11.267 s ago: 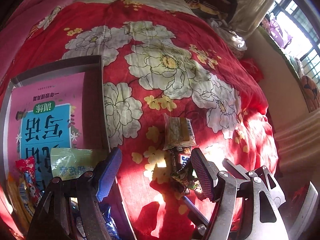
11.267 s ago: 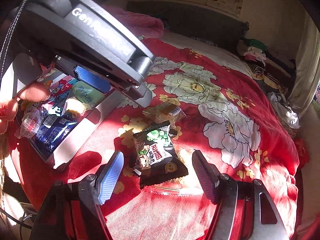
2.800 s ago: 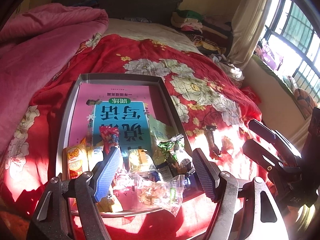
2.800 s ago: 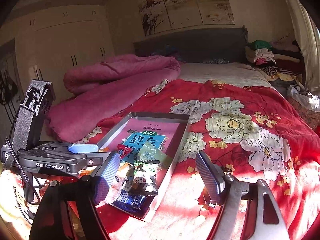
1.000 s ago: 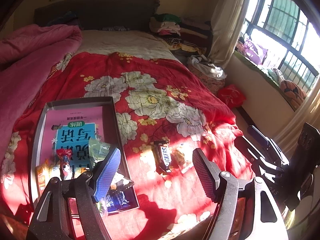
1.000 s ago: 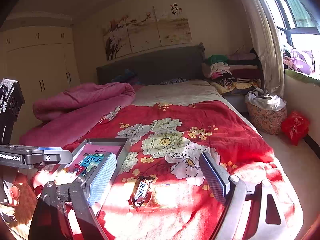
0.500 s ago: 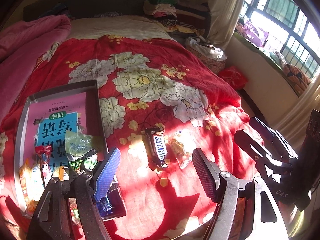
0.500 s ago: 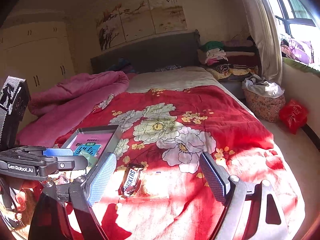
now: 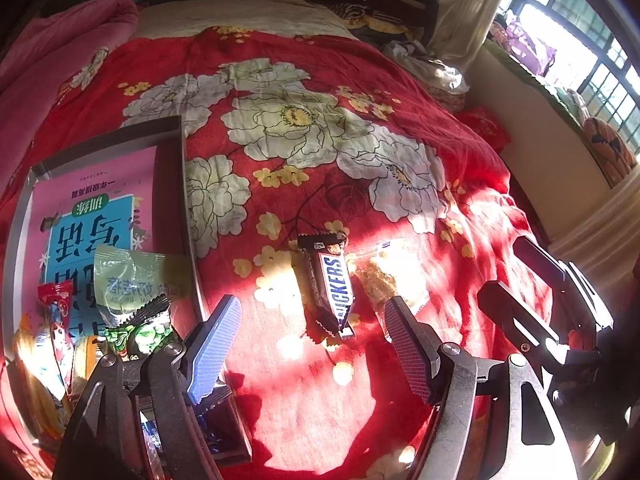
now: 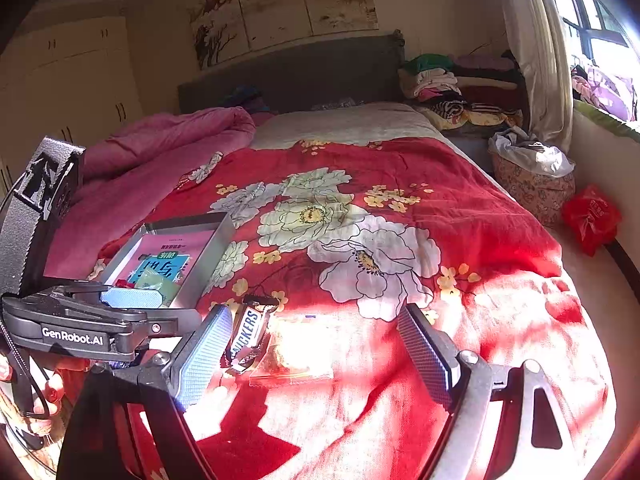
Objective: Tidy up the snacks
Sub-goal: 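Move both open tools back from the tray toward the Snickers bar and cracker bag, then grasp the Snickers bar with left tool while right tool grasps clear cracker bag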
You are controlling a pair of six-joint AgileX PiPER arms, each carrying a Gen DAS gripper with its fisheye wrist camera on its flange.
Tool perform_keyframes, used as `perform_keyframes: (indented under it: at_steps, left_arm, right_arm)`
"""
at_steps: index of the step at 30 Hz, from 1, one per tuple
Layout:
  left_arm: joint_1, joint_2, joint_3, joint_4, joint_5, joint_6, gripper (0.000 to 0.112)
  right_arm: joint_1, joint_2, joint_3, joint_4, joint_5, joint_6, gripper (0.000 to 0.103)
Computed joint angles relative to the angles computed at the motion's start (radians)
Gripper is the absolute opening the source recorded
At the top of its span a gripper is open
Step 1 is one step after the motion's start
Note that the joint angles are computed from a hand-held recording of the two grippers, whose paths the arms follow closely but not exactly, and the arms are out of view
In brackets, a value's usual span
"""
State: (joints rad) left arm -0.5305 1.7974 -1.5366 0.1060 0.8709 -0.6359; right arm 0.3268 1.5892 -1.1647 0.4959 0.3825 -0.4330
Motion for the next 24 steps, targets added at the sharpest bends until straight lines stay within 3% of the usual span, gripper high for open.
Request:
perform_keyframes:
  at_steps: [24]
  left_arm:
    - [0.071,0.178,-0.15,-0.144,0.04,0.119,0.076]
  right_arm:
    - [0.108,0.181,-0.115,-0.345,0.052,0.273,0.085]
